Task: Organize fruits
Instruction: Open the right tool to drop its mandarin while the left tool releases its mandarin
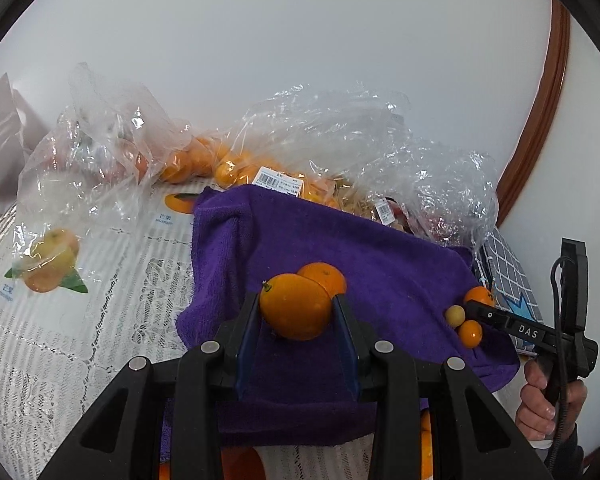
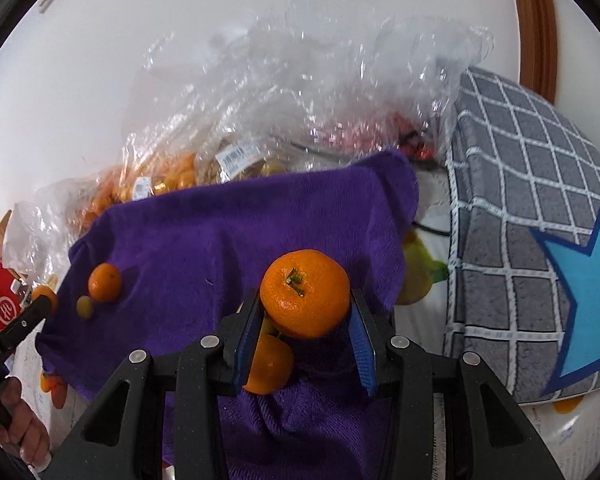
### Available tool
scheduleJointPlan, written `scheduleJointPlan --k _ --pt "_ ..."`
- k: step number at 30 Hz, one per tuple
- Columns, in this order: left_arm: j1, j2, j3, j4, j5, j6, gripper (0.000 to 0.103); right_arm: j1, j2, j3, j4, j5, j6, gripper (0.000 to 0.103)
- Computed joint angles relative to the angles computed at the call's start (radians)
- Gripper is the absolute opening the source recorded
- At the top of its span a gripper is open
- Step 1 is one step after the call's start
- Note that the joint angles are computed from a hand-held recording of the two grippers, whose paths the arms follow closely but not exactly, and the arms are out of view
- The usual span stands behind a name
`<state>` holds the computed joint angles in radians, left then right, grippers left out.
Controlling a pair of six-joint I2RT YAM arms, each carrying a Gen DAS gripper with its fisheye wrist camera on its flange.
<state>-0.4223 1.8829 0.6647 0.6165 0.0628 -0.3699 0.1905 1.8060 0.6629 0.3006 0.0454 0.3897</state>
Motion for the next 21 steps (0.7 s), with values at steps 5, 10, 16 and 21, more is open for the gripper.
scheduleJointPlan --k 5,10,16,21 --pt "0.006 0.009 0.013 -0.018 0.025 0.000 0.034 0.004 -0.001 -0.011 0.011 0.001 -0.007 0.042" --pt "0.012 0.027 0.040 -0.056 0.071 -0.003 0.034 0.013 -0.011 -0.031 0.022 0.010 -0.022 0.044" --pt "-0.014 0.044 0.069 -0.098 0.050 0.019 0.034 0.002 -0.035 -0.057 0.033 -0.012 -0.017 0.044" --pt "-0.028 0.048 0.082 -0.127 0.019 0.036 0.034 0.005 -0.061 -0.079 0.035 -0.004 -0.024 0.046"
